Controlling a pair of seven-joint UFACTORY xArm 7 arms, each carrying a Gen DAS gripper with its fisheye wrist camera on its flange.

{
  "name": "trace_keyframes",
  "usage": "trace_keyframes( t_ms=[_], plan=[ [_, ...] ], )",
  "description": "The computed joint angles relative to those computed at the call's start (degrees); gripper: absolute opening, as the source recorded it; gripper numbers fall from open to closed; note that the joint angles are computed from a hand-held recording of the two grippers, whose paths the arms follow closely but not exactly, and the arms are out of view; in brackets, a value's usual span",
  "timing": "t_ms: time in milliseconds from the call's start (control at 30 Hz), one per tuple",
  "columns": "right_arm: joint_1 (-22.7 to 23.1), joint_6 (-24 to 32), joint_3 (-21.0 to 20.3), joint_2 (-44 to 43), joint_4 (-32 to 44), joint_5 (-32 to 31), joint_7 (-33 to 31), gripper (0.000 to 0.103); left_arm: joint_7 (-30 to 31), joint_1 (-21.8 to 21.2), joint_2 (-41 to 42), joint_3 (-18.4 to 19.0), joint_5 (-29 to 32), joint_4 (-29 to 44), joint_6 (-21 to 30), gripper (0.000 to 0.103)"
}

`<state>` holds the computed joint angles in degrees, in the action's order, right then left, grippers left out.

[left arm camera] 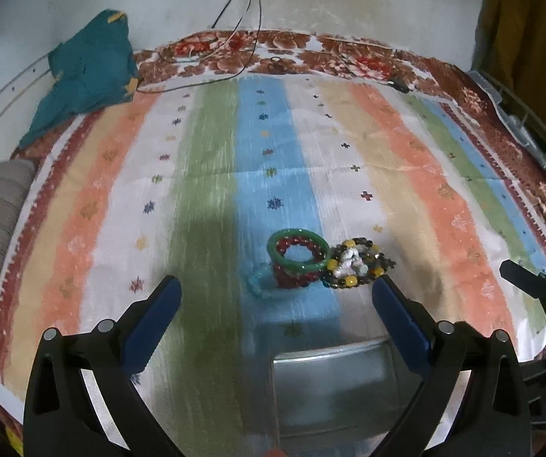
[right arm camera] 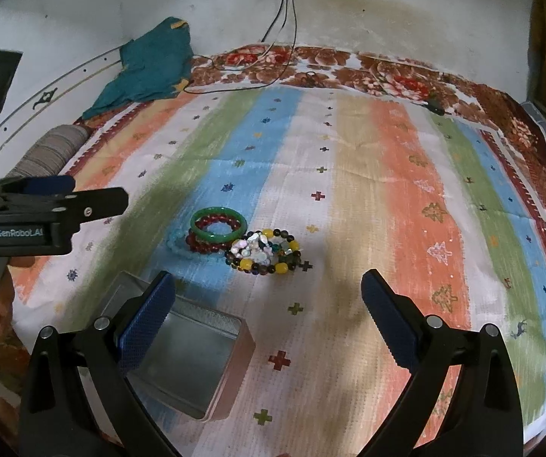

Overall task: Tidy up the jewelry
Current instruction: 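Move the left tool toward the green bangle while the right tool approaches the bead bracelets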

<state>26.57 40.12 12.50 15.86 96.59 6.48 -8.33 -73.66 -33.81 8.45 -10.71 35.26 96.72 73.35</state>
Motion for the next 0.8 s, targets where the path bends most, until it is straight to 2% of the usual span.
trace_keyframes(
  t_ms=[367,533,700,800],
  plan=[
    [0.8,1.7,-0.3,3.8,4.4,-1.1,0.7,0.099,3.6,1.6,3.4,2.0,-3.5,2.9,-0.8,0.098],
    [1.6,4.6,-0.4,6.4,7.5,-1.7,0.3,0.099,5.1,2.5,4.5,2.7,-5.6,3.2,-1.5,0.098],
    [2.3,5.4,-0.7,8.3,10.0,-2.4,0.3,0.099,7.1,4.0,4.7,3.3,-8.3,2.1,-4.2,0.098],
    [2.0,8.1,-0.2,10.5,13.5,-1.0,-0.1,0.099,7.7,5.2,4.9,3.6,-10.7,1.2,-6.0,0.097]
  ],
)
